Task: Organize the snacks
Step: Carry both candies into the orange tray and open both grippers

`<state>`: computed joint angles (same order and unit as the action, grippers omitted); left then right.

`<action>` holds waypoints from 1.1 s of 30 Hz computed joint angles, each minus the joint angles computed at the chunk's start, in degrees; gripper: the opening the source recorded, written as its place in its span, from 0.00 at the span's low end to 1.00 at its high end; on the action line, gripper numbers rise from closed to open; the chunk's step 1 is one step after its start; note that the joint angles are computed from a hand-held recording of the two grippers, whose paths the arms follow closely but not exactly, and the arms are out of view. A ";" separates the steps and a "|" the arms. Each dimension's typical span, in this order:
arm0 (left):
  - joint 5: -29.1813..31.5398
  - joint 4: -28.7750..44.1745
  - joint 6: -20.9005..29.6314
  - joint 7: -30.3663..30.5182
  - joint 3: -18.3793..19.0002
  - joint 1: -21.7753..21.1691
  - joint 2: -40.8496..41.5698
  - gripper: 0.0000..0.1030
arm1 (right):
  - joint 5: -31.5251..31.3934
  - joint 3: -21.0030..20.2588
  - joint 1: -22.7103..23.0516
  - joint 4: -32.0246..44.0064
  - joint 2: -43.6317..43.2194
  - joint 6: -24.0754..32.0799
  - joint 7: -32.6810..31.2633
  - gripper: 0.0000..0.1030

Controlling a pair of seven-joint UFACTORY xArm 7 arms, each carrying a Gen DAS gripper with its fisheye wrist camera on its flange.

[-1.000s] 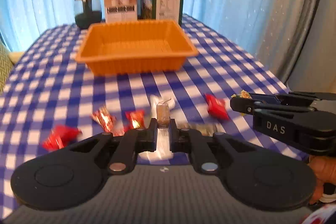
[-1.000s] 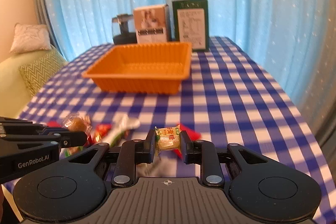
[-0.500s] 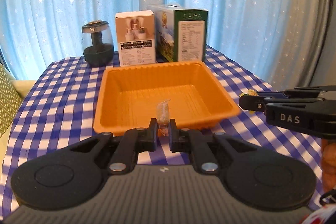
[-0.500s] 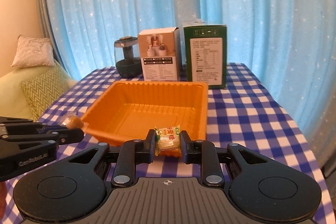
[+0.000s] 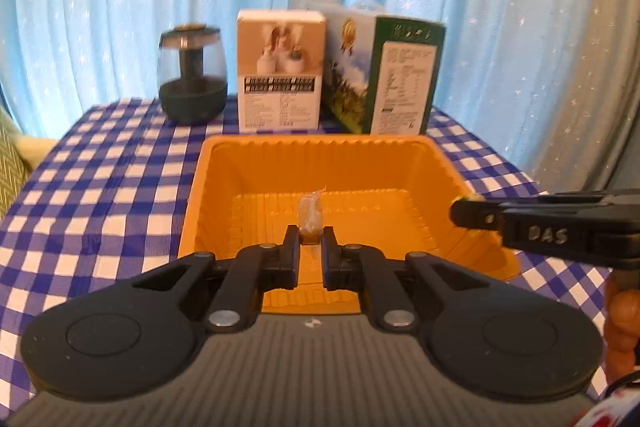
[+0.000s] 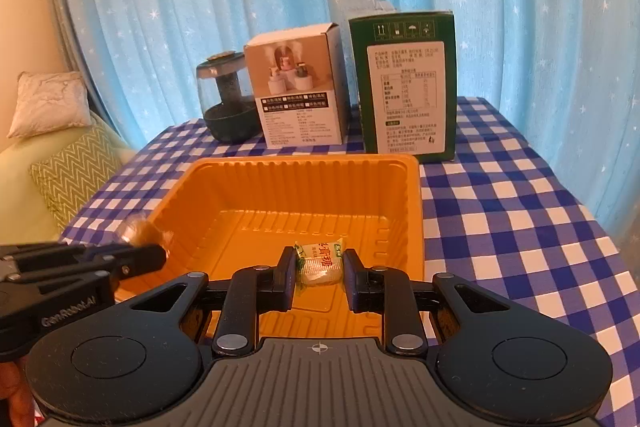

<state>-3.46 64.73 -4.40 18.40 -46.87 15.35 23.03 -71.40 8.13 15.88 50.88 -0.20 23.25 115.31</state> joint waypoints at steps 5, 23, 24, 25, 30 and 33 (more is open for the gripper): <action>-0.70 2.48 2.03 1.04 3.79 -3.77 1.72 0.09 | 0.58 -0.61 -0.03 1.29 1.87 -0.98 -0.94 0.24; -8.32 2.10 2.28 5.04 4.20 -2.77 0.84 0.20 | 1.25 -1.49 2.19 4.22 3.91 0.84 -3.24 0.24; -8.37 2.01 2.26 5.12 4.31 -2.86 0.77 0.20 | 1.72 -1.53 2.22 4.28 4.01 0.95 -4.24 0.33; -8.43 1.95 2.24 5.19 4.36 -2.90 0.70 0.20 | 1.90 -1.63 2.22 4.25 4.08 0.76 -4.45 0.42; -8.61 1.80 2.11 5.32 4.64 -3.26 0.50 0.20 | 0.30 -1.91 2.04 3.33 3.20 0.86 -0.47 0.70; -8.67 1.60 1.88 5.38 4.68 -3.34 0.34 0.21 | 0.02 -1.57 1.93 2.99 2.54 2.08 -0.27 0.70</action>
<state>-12.13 66.33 -2.52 23.79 -42.19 12.01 23.37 -71.38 6.56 17.82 53.86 2.34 25.33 115.03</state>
